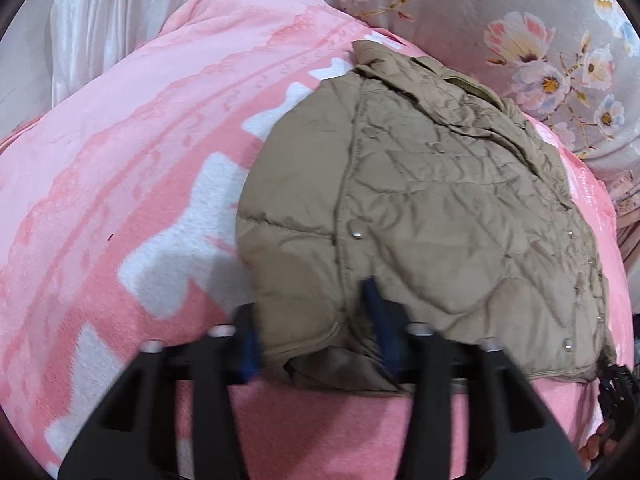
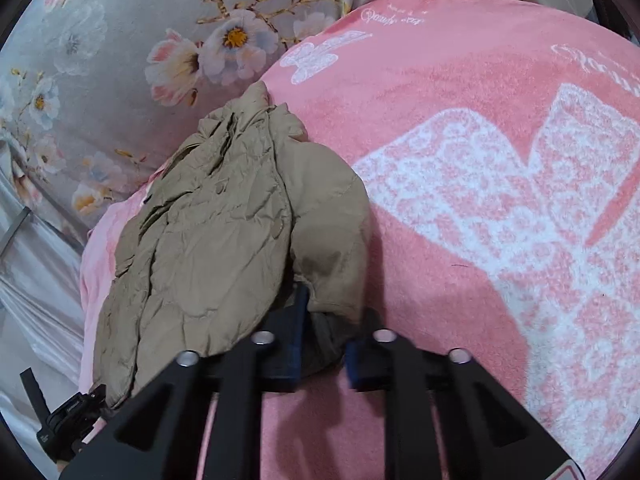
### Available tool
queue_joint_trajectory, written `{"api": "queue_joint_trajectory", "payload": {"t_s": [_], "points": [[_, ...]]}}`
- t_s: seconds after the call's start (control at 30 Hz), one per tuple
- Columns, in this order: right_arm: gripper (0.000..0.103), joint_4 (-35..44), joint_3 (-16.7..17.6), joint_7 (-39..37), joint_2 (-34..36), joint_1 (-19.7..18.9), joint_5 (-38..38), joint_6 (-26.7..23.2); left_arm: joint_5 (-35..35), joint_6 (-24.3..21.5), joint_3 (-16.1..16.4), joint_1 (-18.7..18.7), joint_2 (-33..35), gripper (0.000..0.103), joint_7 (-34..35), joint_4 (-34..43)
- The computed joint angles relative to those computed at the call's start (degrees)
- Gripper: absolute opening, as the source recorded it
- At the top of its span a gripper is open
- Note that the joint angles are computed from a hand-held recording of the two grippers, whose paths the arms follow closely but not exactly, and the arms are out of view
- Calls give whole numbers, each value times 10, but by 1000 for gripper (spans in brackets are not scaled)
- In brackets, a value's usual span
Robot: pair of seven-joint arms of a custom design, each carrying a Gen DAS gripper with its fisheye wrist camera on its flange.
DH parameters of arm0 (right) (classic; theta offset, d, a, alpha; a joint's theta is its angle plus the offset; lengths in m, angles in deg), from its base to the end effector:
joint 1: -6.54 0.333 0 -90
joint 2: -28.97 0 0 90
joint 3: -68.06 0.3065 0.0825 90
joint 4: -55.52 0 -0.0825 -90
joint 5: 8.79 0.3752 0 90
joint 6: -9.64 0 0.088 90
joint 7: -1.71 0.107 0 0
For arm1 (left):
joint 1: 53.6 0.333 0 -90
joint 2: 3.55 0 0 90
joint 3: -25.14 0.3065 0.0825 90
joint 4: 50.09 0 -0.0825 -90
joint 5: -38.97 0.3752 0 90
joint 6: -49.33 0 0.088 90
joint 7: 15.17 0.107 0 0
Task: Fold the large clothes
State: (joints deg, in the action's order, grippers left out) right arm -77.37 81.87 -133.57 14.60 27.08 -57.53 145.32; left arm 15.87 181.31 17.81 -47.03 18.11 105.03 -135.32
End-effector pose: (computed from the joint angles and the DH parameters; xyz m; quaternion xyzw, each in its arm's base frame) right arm 0.4082 0.2736 0.4679 -0.1690 0.9110 -0.1950 0.3218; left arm 0.6979 -0.0032 0.5015 -0.5622 0.7748 -0.2765 0.0848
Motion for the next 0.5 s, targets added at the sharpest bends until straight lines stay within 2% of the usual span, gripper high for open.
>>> {"api": "queue_joint_trajectory", "payload": {"t_s": [0.07,0.1,0.27,0.33,0.43,0.5], "points": [[4,-1,6,-7,-9,4,-8,-9,-7,-10,-2,3,-7,11,1,2],[3,1,11,-12,-16,7,-11,-20,-15,-14,-4,7,-14,9,7,0],[2,2,41,-47,-72,29,-12,-82,-103,-48,-9,41,-73,6,77,-25],[2,22,66,-84,-84,42,-1,-149,-141,-79,0,58,-103,5,111,-37],[2,77,113,-134,-87,69,6,-274,-198,-133,25,82,-150,5,170,-61],[2,101,131,-144,-94,85,-1,-322,-219,-149,44,88,-180,5,195,-79]]}}
